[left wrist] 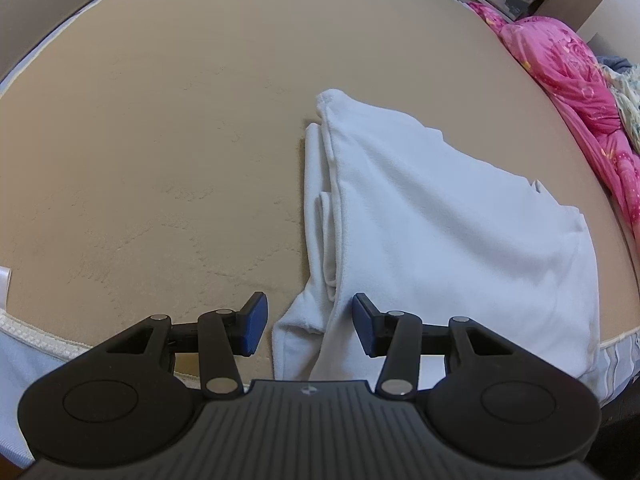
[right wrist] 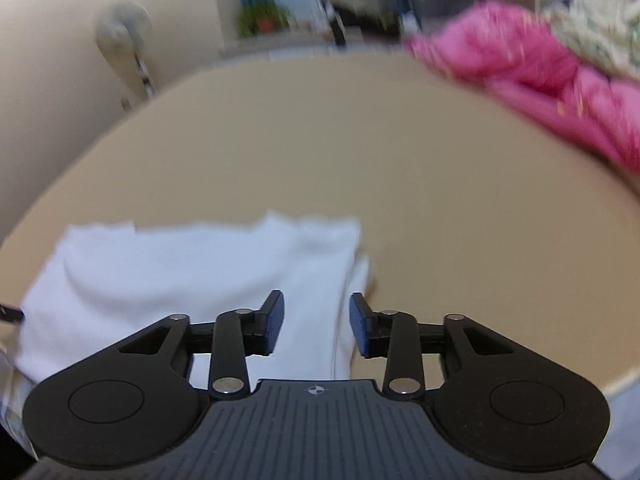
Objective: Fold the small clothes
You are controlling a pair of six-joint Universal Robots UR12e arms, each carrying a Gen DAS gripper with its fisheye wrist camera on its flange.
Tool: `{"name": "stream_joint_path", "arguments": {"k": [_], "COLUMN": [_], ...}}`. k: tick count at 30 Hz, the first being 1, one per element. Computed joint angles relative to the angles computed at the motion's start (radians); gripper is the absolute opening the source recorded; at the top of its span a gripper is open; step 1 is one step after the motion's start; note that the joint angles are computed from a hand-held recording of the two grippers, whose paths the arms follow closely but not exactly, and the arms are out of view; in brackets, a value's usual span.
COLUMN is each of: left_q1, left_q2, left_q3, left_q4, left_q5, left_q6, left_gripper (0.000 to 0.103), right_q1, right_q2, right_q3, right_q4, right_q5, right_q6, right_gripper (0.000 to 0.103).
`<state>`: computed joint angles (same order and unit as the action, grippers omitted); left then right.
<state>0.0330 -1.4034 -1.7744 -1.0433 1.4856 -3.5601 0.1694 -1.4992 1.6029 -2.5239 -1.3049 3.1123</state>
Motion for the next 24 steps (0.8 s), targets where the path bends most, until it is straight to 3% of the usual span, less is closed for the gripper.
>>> {"name": "stream_joint_path", "arguments": {"k": [3,5,8,13,16,24], "left_q1": [-0.003,-0.004,-0.006,0.002,0.007,0.002], "left_q2": [-0.001,-0.005,-0.012,-0.017,-0.021,-0.059], "left_q3": [0.002,0.004,0.007,0.007,0.007,0.026], "left_q4": [-0.002,-0.001,0.000,0.010,0.009,-0.013], "left_q5": [0.003,0.003,0.004,-0.018,-0.036,-0.035], "left_q6": [-0.001,-0.006,-0.008,-0.015,-0.024,-0.042], "left_gripper": [0.052,0.052,0.052,0.052,0.052,0.066], "right_q1": [-0.004,0.002,0.018,0.049,0.040,0.003], "right_q2": [0.001,0.012,0.031,0.041,0.039,0.018], "right_q3": [0.025,0.011,0.005,-0.008,-0.005,0.016], "right_q4": [-0.077,-0.044,-0.090,-0.012,-0.009,-0.022], "right_q5": [0.004,-0.015,-0.046,-0.119,-0.112,-0.093], "right_q6": [0.044,0.079,0.101,0.005,0.006,0.083], "right_gripper": [0.049,0.048,0.048,0.048,0.048,0.048]}}
